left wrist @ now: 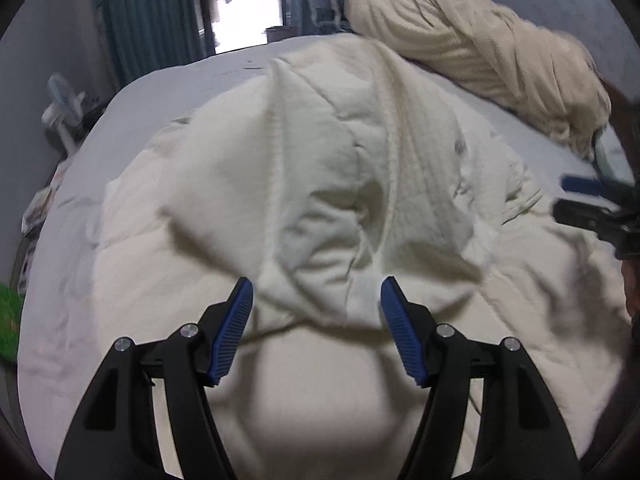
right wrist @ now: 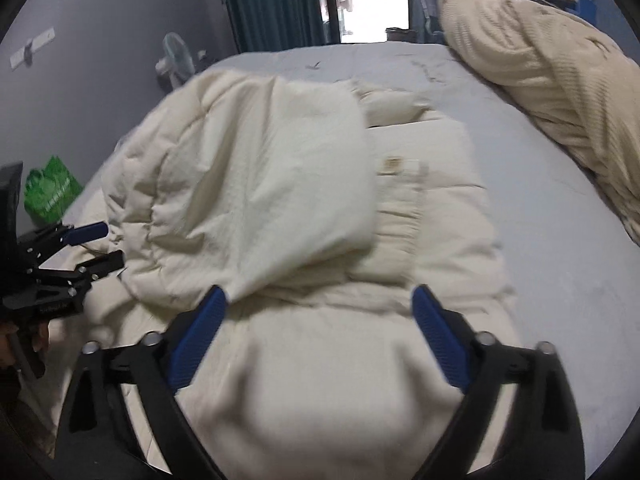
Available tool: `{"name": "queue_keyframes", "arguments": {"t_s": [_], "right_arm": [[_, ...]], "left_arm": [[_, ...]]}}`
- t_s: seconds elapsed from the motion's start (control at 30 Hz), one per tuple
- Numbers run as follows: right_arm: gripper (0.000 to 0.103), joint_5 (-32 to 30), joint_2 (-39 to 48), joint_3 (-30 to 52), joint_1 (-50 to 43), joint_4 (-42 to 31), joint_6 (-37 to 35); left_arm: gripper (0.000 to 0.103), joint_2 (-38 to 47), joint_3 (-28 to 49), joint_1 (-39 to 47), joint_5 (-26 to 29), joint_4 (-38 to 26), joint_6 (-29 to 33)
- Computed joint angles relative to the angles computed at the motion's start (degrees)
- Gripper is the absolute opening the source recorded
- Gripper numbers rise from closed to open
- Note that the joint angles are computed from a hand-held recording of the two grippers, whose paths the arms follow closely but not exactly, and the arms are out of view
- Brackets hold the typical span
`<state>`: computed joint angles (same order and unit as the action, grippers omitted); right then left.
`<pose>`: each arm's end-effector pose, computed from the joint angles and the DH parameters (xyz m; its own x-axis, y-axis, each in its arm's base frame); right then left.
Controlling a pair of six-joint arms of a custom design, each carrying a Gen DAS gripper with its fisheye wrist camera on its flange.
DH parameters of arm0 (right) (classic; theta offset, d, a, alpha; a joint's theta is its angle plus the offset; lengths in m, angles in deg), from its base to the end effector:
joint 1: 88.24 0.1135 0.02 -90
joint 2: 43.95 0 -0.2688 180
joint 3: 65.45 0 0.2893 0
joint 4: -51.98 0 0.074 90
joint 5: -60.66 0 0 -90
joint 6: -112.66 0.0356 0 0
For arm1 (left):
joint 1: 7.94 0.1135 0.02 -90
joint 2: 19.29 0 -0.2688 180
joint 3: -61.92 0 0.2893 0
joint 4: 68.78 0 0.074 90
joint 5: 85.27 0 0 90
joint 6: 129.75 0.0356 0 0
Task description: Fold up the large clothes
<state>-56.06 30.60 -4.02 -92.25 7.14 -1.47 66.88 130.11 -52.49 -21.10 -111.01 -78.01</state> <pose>0.2867 -0.0041 0.2172 -0.7000 -0.3170 -0.6400 -0.5058 0.8526 0.1310 0.2460 -0.2204 0.2004 -0.7811 -0.0132 -0.6243 -0.0083 0.9999 -0.0107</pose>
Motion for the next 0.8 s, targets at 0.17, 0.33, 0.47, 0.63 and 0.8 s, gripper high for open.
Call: {"name": "queue_keyframes", "arguments": {"t_s": [0.17, 0.33, 0.47, 0.63, 0.8], "right_arm": [[0.096, -6.58, -1.69, 3.42, -11.54, -11.43, -6.24], [0.096, -6.73, 1.97, 7.47, -20.76, -20.42, -11.34], [0.096, -5.95, 4.13, 7.25, -25.04, -22.42, -14.02], [0.096, -2.71, 5.86, 5.38, -28.83, -21.44, -20.85], [0.096, 2.59, 6.80, 3.11, -32.49, -19.30, -28.41]], "left_arm": [[0.083, -12.86, -4.44, -3.56, -2.38, -10.17, -12.17], [0.083, -23.26, -8.04, -7.00, -2.13, -22.77, -25.86], [0.083, -26.32, -9.24, -10.45, -1.71, -30.75, -34.95], [0.083, -27.41, -12.56, -17.73, 0.98, -36.76, -44.42], [0.083, -26.46, -16.13, -23.92, 6.40, -34.94, -51.44]]}}
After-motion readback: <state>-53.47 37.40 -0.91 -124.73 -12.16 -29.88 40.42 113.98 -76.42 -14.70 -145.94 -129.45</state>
